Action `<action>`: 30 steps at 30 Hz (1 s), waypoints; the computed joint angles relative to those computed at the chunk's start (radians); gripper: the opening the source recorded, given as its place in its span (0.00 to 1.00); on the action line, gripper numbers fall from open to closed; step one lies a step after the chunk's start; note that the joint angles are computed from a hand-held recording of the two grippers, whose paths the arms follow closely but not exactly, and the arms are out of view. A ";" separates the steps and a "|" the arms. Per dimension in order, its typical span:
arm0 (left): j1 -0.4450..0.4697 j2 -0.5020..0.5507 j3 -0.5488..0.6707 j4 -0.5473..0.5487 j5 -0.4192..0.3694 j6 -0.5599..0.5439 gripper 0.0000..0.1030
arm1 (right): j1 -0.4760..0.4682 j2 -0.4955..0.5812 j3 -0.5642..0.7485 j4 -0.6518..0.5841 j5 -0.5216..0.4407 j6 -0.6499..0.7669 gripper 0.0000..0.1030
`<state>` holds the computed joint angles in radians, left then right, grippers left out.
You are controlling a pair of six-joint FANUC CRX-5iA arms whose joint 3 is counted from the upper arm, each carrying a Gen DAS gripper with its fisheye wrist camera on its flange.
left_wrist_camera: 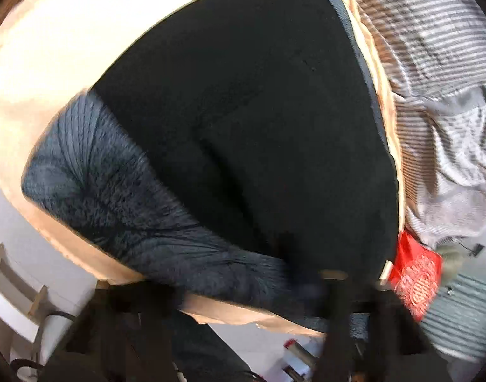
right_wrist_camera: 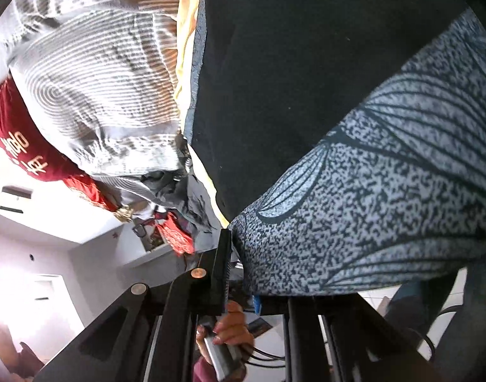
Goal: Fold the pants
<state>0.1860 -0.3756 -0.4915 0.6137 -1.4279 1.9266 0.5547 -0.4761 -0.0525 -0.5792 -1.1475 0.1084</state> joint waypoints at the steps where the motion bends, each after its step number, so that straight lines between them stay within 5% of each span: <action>1: -0.006 0.009 0.028 -0.028 -0.011 0.001 0.24 | -0.008 0.003 0.004 -0.006 -0.014 0.010 0.12; 7: -0.049 0.075 0.228 -0.116 -0.088 -0.090 0.20 | -0.082 0.079 0.127 -0.028 -0.140 0.115 0.12; 15: -0.109 0.249 0.456 -0.140 -0.057 -0.144 0.20 | -0.298 0.331 0.410 -0.172 -0.318 0.407 0.12; 24: -0.174 0.527 0.715 -0.245 0.089 -0.081 0.20 | -0.468 0.686 0.660 -0.332 -0.474 0.582 0.12; 30: -0.217 0.746 0.910 -0.344 0.025 0.000 0.25 | -0.489 0.866 0.743 -0.309 -0.539 0.620 0.15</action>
